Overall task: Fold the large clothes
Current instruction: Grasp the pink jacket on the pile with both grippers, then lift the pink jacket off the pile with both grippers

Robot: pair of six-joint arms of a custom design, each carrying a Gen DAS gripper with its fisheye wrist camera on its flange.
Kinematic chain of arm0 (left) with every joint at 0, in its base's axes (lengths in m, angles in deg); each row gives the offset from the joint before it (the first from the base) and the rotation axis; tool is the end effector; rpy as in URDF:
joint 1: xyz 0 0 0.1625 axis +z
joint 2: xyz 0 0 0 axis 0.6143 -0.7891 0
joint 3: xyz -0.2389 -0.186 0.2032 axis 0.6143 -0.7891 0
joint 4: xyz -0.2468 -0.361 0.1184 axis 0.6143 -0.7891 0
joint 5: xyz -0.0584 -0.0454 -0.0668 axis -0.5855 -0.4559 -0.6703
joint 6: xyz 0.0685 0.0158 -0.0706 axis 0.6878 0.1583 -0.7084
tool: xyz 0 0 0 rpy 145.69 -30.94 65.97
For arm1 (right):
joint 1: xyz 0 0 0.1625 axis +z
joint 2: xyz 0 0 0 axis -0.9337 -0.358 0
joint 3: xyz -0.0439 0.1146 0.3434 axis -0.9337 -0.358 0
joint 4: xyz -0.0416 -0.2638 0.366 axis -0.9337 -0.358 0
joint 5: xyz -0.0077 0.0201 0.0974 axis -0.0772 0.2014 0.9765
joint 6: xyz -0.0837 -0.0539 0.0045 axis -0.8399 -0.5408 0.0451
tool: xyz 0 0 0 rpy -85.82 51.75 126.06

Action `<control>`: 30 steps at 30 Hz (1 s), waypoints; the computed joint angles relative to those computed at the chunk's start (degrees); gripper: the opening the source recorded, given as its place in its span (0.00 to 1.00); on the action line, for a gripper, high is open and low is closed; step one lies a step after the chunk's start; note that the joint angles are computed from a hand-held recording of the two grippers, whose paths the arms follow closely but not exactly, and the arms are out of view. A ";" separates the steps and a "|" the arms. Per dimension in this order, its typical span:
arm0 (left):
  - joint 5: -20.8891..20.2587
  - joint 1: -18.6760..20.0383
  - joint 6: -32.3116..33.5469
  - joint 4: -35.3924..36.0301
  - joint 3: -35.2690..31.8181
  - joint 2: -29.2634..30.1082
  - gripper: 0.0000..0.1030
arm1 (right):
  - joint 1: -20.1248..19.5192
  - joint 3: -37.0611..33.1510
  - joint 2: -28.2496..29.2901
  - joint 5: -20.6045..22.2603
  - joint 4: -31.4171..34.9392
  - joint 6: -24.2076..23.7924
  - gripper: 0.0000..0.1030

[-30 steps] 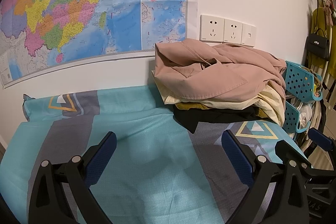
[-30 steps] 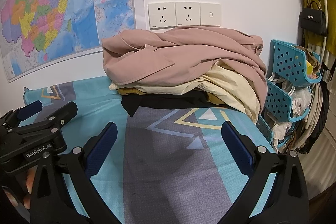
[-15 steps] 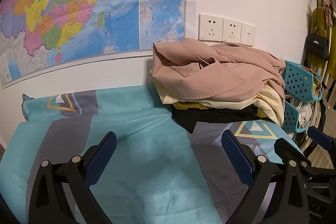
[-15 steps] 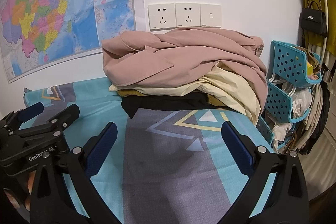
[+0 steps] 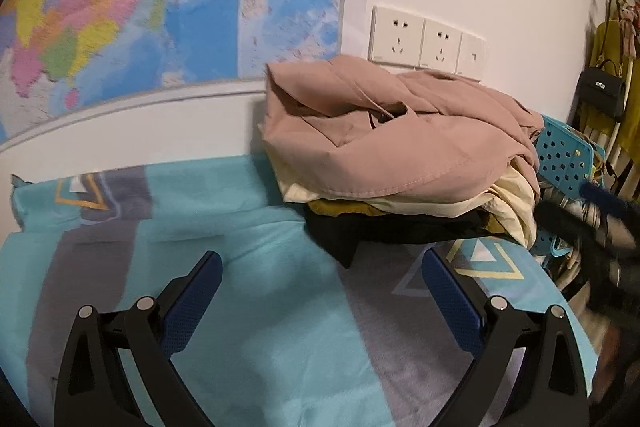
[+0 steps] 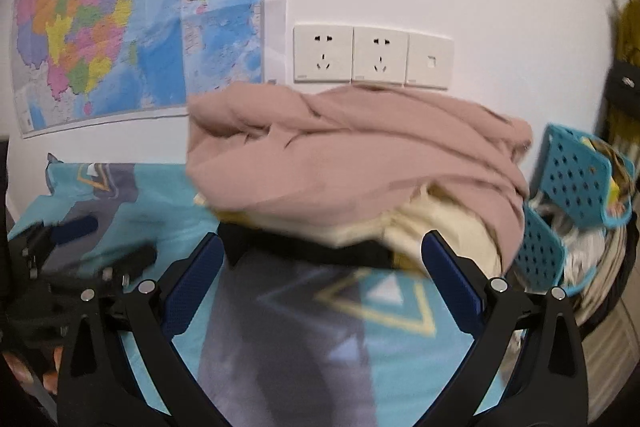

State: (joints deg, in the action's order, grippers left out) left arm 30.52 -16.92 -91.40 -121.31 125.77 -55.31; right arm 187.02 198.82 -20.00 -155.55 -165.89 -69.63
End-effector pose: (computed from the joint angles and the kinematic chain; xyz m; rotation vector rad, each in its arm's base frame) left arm -0.2665 -0.3239 0.1232 0.8360 2.3792 -0.9568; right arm 0.2033 -0.2692 0.2307 0.3957 -1.9756 1.1970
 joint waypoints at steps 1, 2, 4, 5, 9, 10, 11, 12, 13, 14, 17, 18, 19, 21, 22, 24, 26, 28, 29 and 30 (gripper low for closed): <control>-1.13 0.98 0.89 -1.42 -0.79 1.42 0.94 | -1.38 -1.16 -0.48 1.81 1.57 -1.74 0.95; -1.27 1.53 2.34 -4.33 -1.31 3.21 0.94 | -2.48 -2.81 0.38 2.78 1.23 -4.12 0.95; -2.06 2.90 6.48 -12.17 -2.58 7.42 0.94 | -4.86 -5.48 0.72 6.22 4.03 -6.95 0.95; -2.57 3.55 6.75 -13.09 -3.39 8.72 0.94 | -5.92 -7.22 1.38 7.39 5.53 -7.91 0.95; -4.69 6.85 7.81 -14.95 -6.71 13.20 0.94 | -9.77 -14.71 5.04 11.19 14.04 -9.69 0.81; -5.01 7.47 7.81 -15.67 -7.14 13.81 0.94 | -10.57 -17.03 6.75 11.38 16.36 -10.10 0.78; -4.97 8.17 7.83 -15.53 -7.71 14.47 0.94 | -11.09 -18.92 8.34 11.55 17.73 -10.95 0.77; -4.82 8.92 8.12 -15.88 -8.40 15.31 0.94 | -11.46 -19.91 9.34 12.14 18.17 -11.76 0.75; -4.73 9.54 8.52 -16.48 -8.89 15.96 0.94 | -12.19 -21.02 9.78 14.08 20.82 -12.38 0.76; -4.61 9.79 8.96 -17.38 -9.05 16.38 0.94 | -12.58 -22.50 10.96 14.50 23.06 -13.61 0.76; -4.11 11.00 10.53 -18.33 -9.81 17.62 0.94 | -13.01 -26.42 15.46 12.92 23.03 -16.25 0.84; -4.05 11.45 11.04 -18.72 -10.04 18.03 0.94 | -13.33 -27.12 15.94 13.77 23.40 -16.52 0.84; -4.16 11.84 11.44 -19.16 -10.28 18.42 0.94 | -13.59 -28.03 16.30 14.42 24.85 -16.07 0.83; -4.65 12.75 12.44 -19.80 -10.67 19.00 0.94 | -14.01 -28.96 15.66 16.39 29.20 -14.55 0.53; -4.69 13.05 12.98 -20.20 -10.75 19.16 0.94 | -14.10 -29.22 14.59 18.03 32.61 -12.90 0.41; -4.72 13.51 14.60 -21.49 -10.56 18.99 0.94 | -13.18 -29.57 13.47 18.25 33.52 -12.22 0.30; -5.53 13.73 16.66 -24.06 -10.19 18.92 0.94 | -11.63 -28.92 11.66 17.79 31.61 -12.87 0.19; -7.87 14.41 20.22 -27.28 -9.86 18.68 0.94 | -10.01 -28.95 9.45 17.29 30.94 -12.56 0.15; -9.58 14.75 21.70 -28.38 -9.71 18.37 0.94 | -9.15 -28.72 7.85 17.30 30.95 -12.23 0.15; -11.86 15.08 23.66 -29.67 -9.45 18.01 0.94 | -8.59 -28.97 7.11 16.82 30.82 -12.21 0.14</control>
